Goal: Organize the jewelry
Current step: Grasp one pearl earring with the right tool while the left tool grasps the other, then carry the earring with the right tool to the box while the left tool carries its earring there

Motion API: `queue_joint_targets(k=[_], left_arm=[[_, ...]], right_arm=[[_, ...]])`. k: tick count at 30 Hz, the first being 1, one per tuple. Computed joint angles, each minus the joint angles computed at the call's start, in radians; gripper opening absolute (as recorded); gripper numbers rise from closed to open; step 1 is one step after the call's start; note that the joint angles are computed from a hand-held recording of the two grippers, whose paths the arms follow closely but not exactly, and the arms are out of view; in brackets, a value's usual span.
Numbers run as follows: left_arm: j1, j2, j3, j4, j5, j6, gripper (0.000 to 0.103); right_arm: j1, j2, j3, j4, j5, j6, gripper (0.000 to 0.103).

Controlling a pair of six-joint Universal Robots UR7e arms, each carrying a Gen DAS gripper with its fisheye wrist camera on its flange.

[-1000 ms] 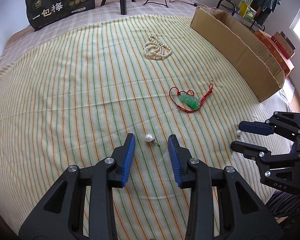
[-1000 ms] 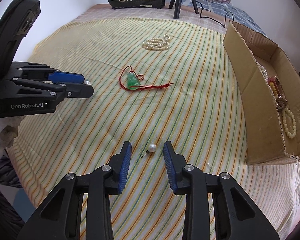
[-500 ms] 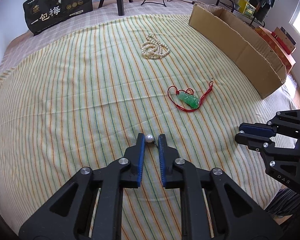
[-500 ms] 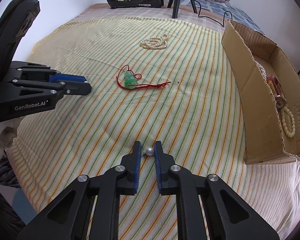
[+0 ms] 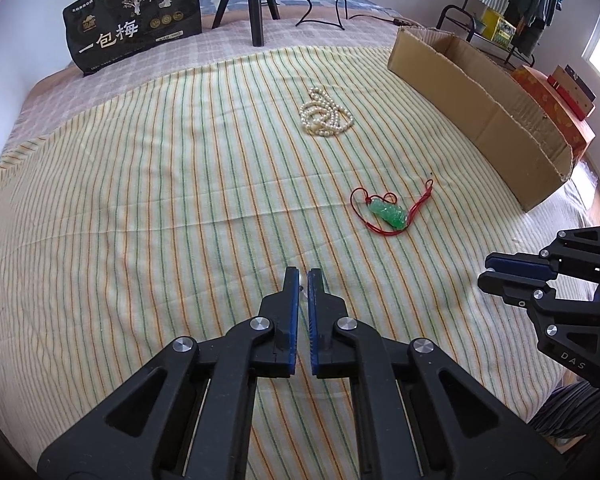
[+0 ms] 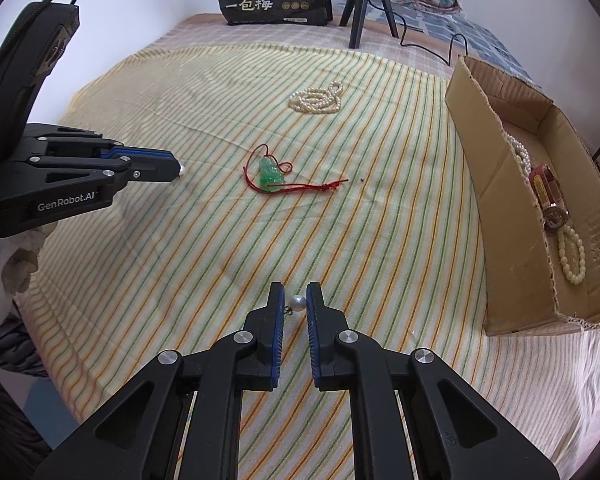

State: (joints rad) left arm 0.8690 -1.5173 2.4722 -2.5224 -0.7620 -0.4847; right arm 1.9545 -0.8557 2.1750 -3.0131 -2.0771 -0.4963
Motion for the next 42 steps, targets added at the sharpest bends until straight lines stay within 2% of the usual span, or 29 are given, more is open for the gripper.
queue_joint_targets(k=[18,30,34,37,42], left_arm=[[-0.048,-0.066,-0.005,-0.021,0.014,-0.002,0.001],[-0.097,-0.077,-0.046,-0.069,0.019,0.028,0.001],[-0.069,-0.052,-0.052,-0.076,0.013,0.017,0.001],[-0.016,-0.033,-0.059,-0.053,-0.040,0.003,0.001],[0.015,-0.002,-0.047,-0.012,-0.027,-0.025,0.004]], right_arm=[[0.014,-0.057,-0.023,-0.047,0.040,-0.014,0.009],[-0.018,-0.128,-0.041,-0.106,0.045,-0.016,0.009],[-0.032,-0.140,-0.041,-0.115,0.047,-0.001,0.009],[-0.037,-0.143,-0.040,-0.113,0.047,-0.002,0.009],[-0.037,-0.152,-0.033,-0.106,0.057,-0.007,0.009]])
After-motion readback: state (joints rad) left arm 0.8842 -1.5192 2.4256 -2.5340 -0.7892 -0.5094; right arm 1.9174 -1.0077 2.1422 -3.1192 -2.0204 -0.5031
